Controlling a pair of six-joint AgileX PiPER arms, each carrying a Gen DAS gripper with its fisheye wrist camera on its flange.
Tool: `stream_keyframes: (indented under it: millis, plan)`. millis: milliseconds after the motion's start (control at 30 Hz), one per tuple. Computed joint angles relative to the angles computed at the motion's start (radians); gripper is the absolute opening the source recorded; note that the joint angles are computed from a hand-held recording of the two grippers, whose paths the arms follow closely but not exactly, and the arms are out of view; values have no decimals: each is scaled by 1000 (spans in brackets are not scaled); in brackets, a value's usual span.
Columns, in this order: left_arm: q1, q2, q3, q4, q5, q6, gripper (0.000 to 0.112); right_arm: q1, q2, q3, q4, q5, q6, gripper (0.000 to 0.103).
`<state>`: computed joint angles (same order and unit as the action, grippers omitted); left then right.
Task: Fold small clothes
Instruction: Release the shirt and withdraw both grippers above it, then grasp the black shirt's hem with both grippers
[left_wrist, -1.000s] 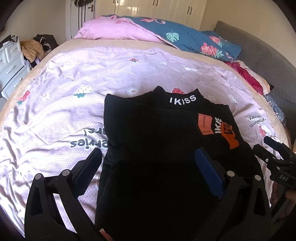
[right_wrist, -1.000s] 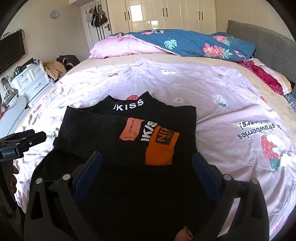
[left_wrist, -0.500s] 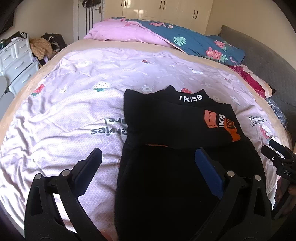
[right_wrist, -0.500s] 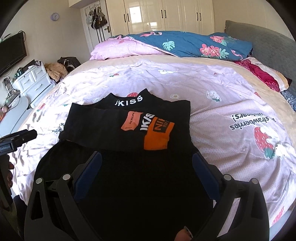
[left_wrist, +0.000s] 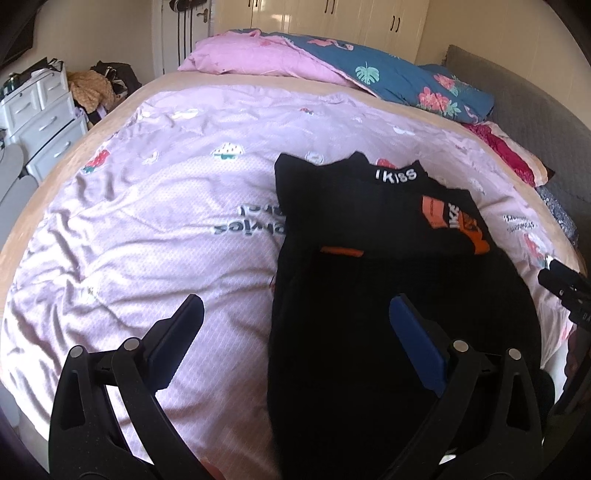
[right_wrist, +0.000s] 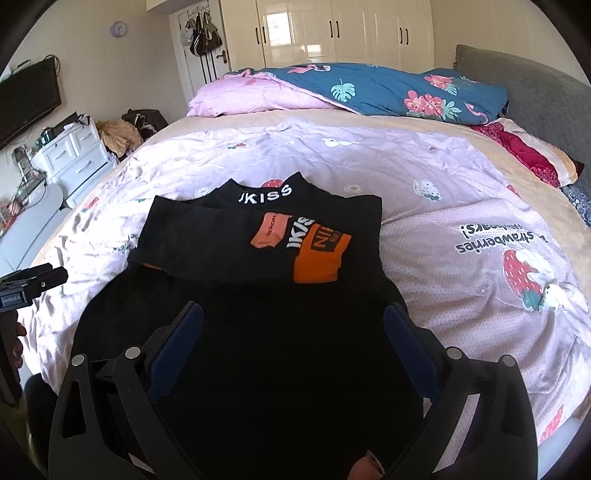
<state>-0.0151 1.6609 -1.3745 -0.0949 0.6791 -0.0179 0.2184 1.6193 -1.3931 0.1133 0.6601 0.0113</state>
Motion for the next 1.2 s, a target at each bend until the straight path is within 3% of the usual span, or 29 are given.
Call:
stream_keyframes:
  millis: [767, 1200]
  plan:
    - [62, -125, 304, -172, -43, 204, 94, -6, -81, 158, 7, -20, -26, 98]
    - [91, -133, 403, -368, 13, 362, 61, -30, -135, 229, 35, -36, -60, 98]
